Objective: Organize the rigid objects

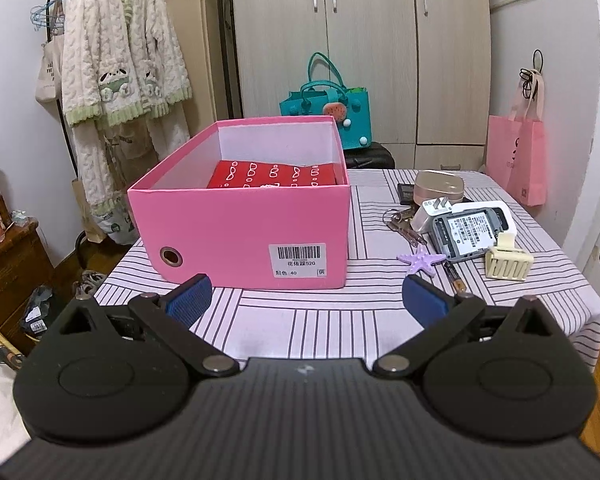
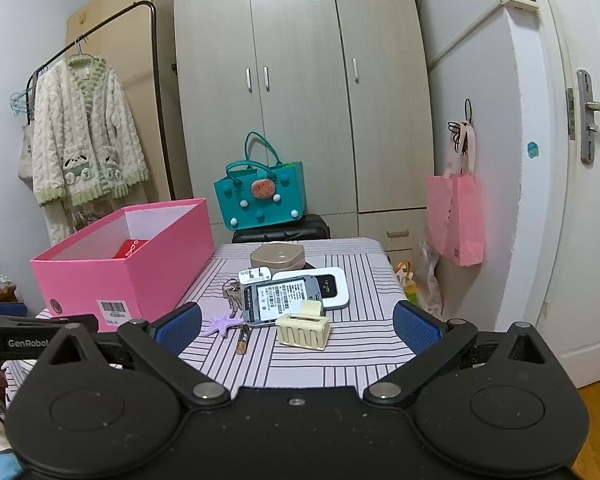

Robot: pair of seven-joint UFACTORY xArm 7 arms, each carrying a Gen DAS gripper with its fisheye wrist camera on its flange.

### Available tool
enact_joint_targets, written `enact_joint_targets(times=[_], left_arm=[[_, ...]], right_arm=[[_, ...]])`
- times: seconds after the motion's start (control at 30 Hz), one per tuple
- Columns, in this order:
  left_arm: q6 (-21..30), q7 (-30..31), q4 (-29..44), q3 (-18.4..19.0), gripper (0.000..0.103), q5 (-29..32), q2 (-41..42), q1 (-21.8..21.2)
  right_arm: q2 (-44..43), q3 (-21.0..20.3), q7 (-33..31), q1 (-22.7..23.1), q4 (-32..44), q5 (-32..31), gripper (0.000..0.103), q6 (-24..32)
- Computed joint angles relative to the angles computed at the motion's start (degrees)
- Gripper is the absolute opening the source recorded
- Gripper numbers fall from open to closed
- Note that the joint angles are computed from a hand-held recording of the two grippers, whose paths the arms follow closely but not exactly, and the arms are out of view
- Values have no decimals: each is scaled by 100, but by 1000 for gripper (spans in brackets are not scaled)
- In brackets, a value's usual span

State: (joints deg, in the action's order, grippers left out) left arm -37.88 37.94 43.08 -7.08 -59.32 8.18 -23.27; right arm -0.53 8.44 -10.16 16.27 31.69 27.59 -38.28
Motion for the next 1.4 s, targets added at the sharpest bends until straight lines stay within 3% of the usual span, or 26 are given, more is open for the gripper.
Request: enact_joint_targets(times=[0.17,0.3,0.43,1.4], left_arm=[[85,216,54,15,103,-192,-2,-15],[329,835,286,35,103,-800,27,-42],[412,1009,386,30,103,-1033,56,-3],[515,944,150,-40,103,-757,-146,45]], right_arm=[[17,-8,33,-2,17,-43,103,24],[22,-3,-1,9,43,-34,103,105],[36,16,-122,41,120,129,103,253],[35,-25,54,6,90,-311,103,343]])
